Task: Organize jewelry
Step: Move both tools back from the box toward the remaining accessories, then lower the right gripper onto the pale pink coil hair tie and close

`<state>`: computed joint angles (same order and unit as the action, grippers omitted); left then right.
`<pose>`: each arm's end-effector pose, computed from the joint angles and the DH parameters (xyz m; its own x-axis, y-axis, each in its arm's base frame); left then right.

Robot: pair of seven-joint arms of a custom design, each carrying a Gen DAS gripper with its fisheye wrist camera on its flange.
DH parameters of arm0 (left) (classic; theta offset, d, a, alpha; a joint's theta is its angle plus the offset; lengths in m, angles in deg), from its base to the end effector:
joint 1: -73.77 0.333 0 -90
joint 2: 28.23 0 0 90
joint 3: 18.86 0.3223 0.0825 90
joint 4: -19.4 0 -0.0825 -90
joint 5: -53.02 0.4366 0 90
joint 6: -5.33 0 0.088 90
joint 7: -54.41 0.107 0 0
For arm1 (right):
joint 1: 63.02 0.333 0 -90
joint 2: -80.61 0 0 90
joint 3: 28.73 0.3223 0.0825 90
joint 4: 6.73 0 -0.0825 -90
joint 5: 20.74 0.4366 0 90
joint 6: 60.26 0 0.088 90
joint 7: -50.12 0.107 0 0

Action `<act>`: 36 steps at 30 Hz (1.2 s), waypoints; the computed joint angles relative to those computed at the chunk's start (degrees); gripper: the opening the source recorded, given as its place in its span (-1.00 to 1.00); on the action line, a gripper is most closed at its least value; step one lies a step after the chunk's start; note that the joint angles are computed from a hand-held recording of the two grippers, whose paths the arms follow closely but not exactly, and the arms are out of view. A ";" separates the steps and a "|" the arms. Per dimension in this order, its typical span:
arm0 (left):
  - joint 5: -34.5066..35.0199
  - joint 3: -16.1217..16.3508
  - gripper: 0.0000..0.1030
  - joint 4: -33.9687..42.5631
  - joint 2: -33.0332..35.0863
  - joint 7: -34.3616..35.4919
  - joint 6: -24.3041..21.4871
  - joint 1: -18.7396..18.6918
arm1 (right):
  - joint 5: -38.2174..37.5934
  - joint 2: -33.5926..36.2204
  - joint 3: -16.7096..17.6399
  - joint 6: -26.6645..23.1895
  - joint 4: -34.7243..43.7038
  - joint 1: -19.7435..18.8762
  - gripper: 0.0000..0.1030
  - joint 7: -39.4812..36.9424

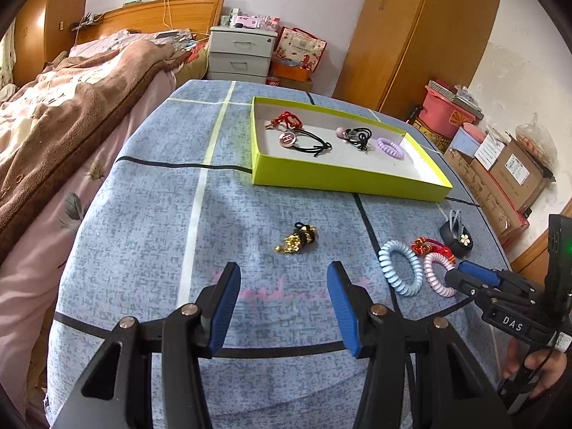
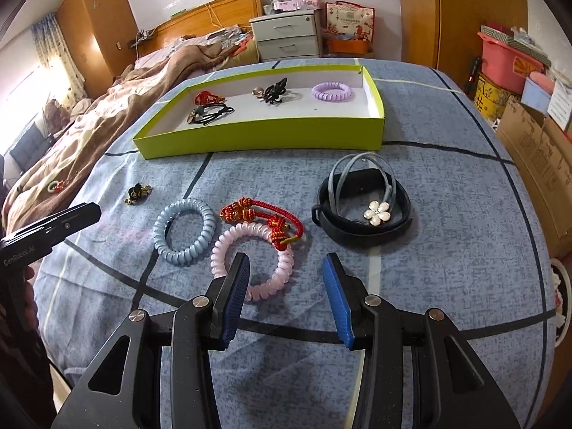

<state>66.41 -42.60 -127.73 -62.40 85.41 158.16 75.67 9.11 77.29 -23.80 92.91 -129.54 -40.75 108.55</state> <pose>0.4274 -0.1879 0.5006 0.3563 -0.9050 0.2324 -0.6499 -0.4187 -0.6342 0.5536 0.2683 0.4726 0.6189 -0.7750 -0.1280 -0.6647 -0.4300 -0.6110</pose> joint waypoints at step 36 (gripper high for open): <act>-5.40 4.40 0.02 2.04 6.03 9.86 3.59 -2.52 | 0.12 -5.23 -3.15 3.42 -4.90 2.09 -0.81 -2.16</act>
<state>61.01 -38.20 -125.69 -56.37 95.27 161.75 73.15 9.24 72.06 -26.94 96.32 -134.43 -38.66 106.39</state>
